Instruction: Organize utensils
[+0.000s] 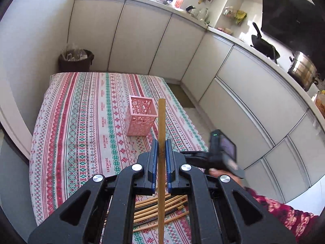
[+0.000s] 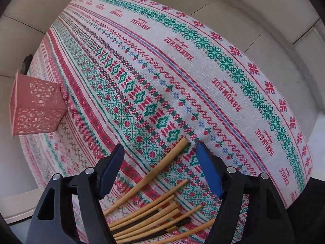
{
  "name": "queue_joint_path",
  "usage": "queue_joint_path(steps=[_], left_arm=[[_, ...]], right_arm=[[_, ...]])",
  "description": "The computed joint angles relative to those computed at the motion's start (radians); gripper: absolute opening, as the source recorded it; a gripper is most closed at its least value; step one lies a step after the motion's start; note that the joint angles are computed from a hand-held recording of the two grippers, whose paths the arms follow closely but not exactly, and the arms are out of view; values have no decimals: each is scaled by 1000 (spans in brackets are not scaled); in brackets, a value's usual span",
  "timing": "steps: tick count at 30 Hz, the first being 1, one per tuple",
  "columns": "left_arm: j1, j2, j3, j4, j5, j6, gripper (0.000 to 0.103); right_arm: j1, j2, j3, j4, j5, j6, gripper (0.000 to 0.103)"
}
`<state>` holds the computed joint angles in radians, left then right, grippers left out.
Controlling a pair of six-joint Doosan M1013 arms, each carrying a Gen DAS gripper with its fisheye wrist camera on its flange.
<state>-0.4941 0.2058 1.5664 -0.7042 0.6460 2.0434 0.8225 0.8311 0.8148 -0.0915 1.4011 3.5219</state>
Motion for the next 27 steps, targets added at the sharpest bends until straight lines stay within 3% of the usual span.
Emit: queue_joint_path(steps=[2, 3, 5, 6, 7, 8, 11, 12, 14, 15, 19, 27], left_arm=[[10, -2, 5, -26, -7, 18, 7], [15, -3, 7, -36, -6, 22, 7], [22, -2, 10, -43, -6, 21, 7], [25, -1, 11, -45, -5, 20, 7], [27, 1, 12, -46, -4, 19, 7], [30, 3, 13, -49, -5, 20, 7], [38, 7, 16, -66, -7, 15, 7], [41, 8, 16, -67, -10, 7, 7], [43, 11, 16, -71, -15, -3, 7], [44, 13, 15, -76, -16, -5, 7], [34, 10, 21, -81, -40, -1, 7], [-10, -5, 32, -1, -121, -56, 6]], right_arm=[[1, 69, -122, -22, 131, -16, 72], [3, 106, -188, -41, 204, -35, 67], [9, 164, -296, -97, 310, -78, 42], [10, 164, -295, -120, 293, -90, 17], [10, 147, -260, -127, 253, -75, 15], [9, 109, -186, -136, 166, -40, 12], [6, -29, 93, -198, -227, 113, 9], [9, -63, 162, -235, -326, 165, 8], [17, -120, 270, -335, -491, 217, 8], [21, -135, 297, -391, -534, 237, 8], [52, -183, 351, -596, -600, 273, 8], [120, -218, 331, -814, -533, 167, 8]])
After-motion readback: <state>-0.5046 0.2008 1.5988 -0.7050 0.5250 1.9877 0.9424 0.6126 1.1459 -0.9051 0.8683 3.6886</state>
